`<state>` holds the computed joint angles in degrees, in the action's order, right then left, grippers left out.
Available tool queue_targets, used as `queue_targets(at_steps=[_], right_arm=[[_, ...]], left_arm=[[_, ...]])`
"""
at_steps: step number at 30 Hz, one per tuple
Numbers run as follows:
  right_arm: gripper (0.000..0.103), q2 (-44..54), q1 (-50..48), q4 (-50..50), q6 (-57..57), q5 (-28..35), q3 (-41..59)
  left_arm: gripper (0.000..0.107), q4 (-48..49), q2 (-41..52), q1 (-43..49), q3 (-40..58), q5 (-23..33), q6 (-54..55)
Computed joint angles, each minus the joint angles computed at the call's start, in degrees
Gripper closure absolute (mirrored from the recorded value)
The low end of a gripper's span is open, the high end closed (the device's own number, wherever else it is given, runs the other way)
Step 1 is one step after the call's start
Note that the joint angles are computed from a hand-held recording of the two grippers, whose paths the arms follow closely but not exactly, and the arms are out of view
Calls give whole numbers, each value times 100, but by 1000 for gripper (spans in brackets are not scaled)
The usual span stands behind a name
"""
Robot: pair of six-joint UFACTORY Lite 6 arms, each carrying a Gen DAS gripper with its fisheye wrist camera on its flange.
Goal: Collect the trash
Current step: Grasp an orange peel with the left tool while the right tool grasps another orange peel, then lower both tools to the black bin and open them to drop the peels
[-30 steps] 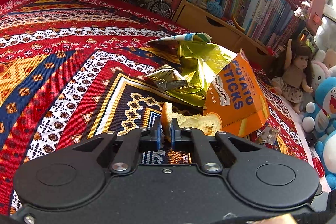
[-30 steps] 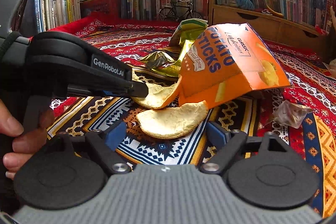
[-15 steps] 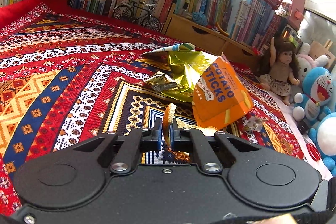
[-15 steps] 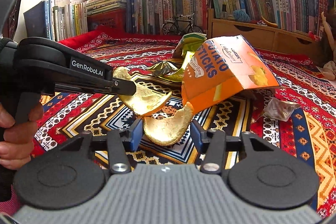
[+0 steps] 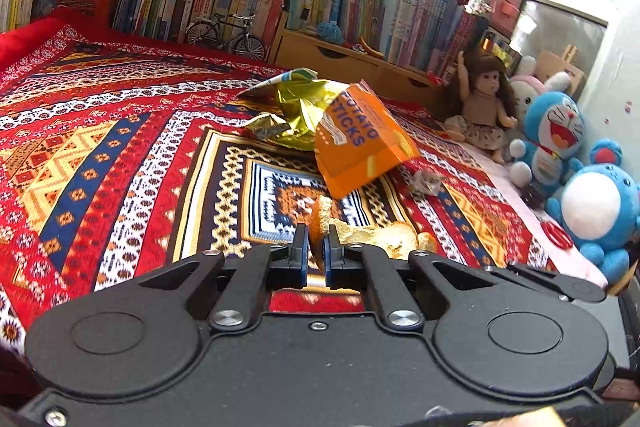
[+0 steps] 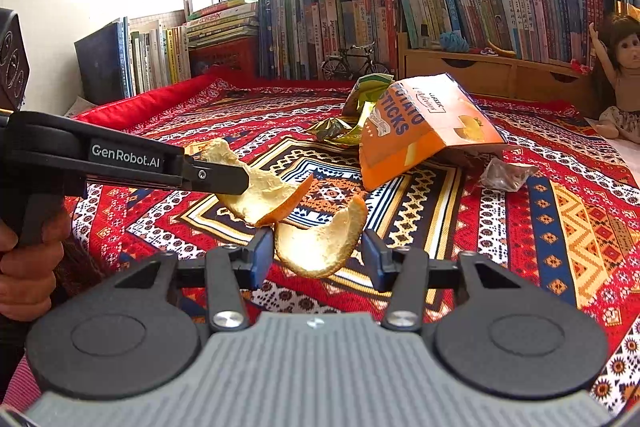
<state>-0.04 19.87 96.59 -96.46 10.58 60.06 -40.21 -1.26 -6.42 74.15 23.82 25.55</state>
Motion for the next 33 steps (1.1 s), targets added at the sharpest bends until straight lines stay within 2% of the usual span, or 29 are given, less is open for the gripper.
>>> queue_targets(at_steps=[8,11,19,27,33], right_arm=[[51,-1164,87,-518,498,-35,-1060],[51,-1521,129,-1017,1020,-26,-1363],[51,-2456,392,-2863,2952,-128,-2121],[51,-3176,858,-5613,5936,-95,-2875],[52,-3176,1090,-6187,6858,-4,-3425]], left_arm=[[100,-211,-1139,12,-1027,206,265],[100,-115,-1531,28,-1365,315,233],[101,119,-2481,190,-2120,823,-24],[100,716,-3383,205,-3043,1362,-560],[100,1202,-3613,37,-3888,1453,-1058]])
